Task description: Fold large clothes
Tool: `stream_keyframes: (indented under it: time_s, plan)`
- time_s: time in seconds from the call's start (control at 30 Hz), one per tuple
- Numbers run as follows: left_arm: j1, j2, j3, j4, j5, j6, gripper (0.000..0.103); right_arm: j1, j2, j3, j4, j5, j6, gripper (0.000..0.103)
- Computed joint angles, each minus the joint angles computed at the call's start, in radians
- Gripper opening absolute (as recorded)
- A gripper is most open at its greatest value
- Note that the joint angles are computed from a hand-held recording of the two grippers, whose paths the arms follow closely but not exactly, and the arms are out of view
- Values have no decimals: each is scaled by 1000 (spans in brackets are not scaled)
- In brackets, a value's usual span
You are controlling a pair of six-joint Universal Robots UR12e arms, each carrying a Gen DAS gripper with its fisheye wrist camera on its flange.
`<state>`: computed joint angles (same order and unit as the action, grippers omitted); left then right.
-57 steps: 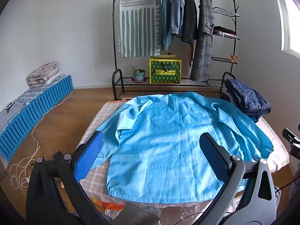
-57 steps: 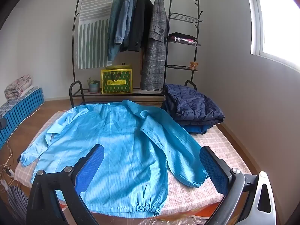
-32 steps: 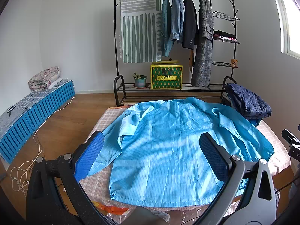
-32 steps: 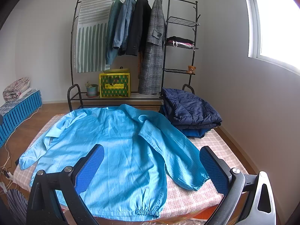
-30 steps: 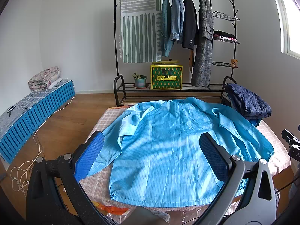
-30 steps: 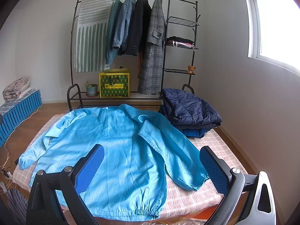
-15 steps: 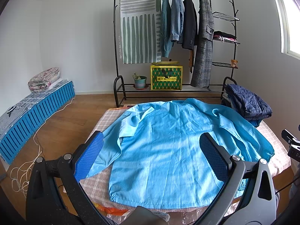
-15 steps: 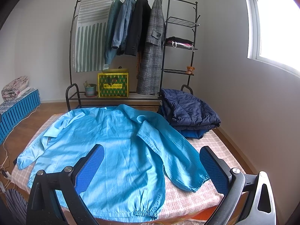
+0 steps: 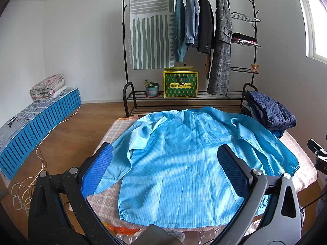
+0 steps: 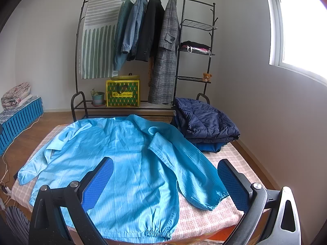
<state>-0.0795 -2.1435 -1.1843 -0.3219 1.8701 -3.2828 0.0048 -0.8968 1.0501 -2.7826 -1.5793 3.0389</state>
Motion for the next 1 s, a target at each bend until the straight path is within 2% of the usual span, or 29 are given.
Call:
stream_keyframes:
  time_s: [0.7,1.0]
  plan:
    - [1,-6,7,-7,-3,-1,103,2,2,0,-1,-4,0,103]
    - [17,-23,10,-11,-10,-19,103,11,22,-31,25,-15,-14,103]
